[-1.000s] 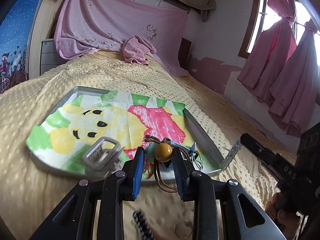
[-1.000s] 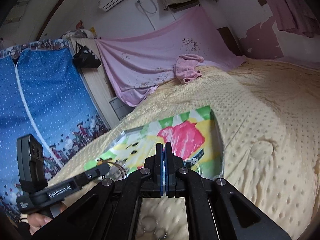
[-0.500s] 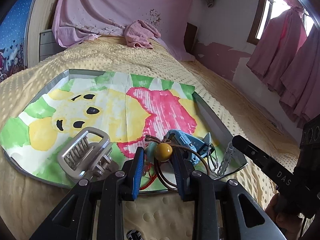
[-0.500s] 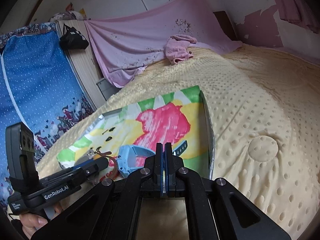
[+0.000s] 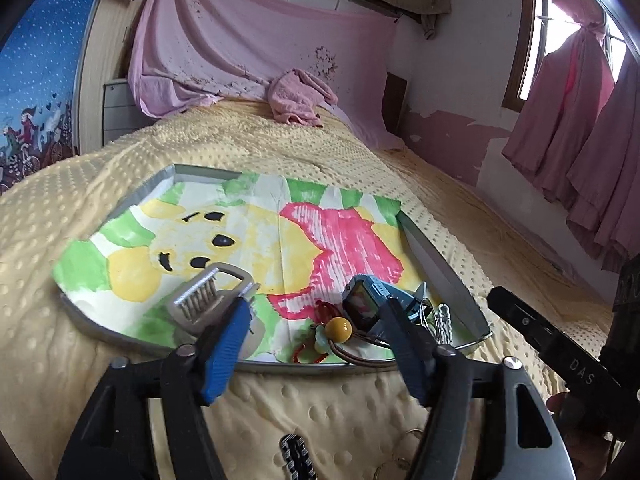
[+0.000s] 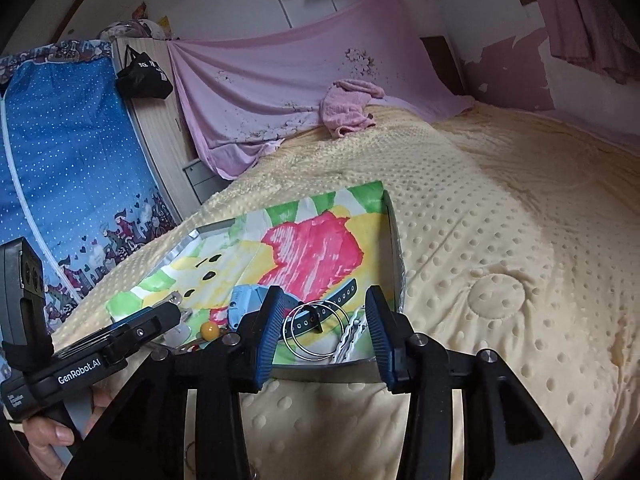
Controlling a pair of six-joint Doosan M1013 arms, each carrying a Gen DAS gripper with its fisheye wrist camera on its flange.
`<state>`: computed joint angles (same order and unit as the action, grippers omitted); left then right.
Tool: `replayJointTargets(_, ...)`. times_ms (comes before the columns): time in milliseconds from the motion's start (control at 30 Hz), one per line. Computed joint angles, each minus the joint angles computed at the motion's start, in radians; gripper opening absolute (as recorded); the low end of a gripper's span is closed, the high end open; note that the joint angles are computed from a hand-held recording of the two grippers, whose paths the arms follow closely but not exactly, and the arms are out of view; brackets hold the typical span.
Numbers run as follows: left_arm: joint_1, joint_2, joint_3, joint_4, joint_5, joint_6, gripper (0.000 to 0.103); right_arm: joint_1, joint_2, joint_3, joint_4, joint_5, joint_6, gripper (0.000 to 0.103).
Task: Organize jewelry
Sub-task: 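Carry both items over the tray and open both tools to release them, then lift both open tools back from the tray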
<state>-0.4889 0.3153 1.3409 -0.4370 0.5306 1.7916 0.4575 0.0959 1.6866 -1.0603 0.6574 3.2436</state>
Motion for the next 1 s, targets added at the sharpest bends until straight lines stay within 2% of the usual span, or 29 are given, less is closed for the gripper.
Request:
replayJointTargets(67,0.003,-0.025,0.032,-0.003,-0.053,-0.012,0.081,0.018,-0.012,0.011,-0.060,0.020,0.048,0.045)
replayJointTargets(100,0.008,-0.035,0.046,-0.029,-0.069,0.007,0.082,0.028,-0.019,0.018,-0.091,0.031,0.071,0.049)
replayJointTargets(167,0.014,-0.050,0.062,-0.053,-0.086,0.021,0.092,0.046,-0.029,0.024,-0.130,0.054,0.089,0.053)
replayJointTargets(233,0.018,-0.073,0.092,-0.063,-0.122,0.020,0.100,0.063,-0.040,0.028,-0.158,0.080,0.087,0.068)
replayJointTargets(267,0.021,-0.084,0.107,-0.084,-0.140,0.038,0.102,0.077,-0.046,0.033,-0.185,0.096,0.094,0.072)
replayJointTargets(333,0.028,-0.107,0.137,-0.133,-0.168,0.088,0.103,0.095,-0.057,0.038,-0.211,0.116,0.091,0.083)
replayJointTargets(467,0.040,-0.152,0.191,-0.195,-0.198,0.178,0.103,0.142,-0.078,0.049,-0.270,0.164,0.103,0.096)
replayJointTargets(633,0.051,-0.204,0.258,-0.287,-0.237,0.309,0.103,0.200,-0.086,0.050,-0.316,0.234,0.094,0.098)
replayJointTargets(1000,0.082,-0.287,0.367,-0.538,-0.256,0.592,0.103,0.316,-0.099,0.048,-0.324,0.372,0.075,0.098)
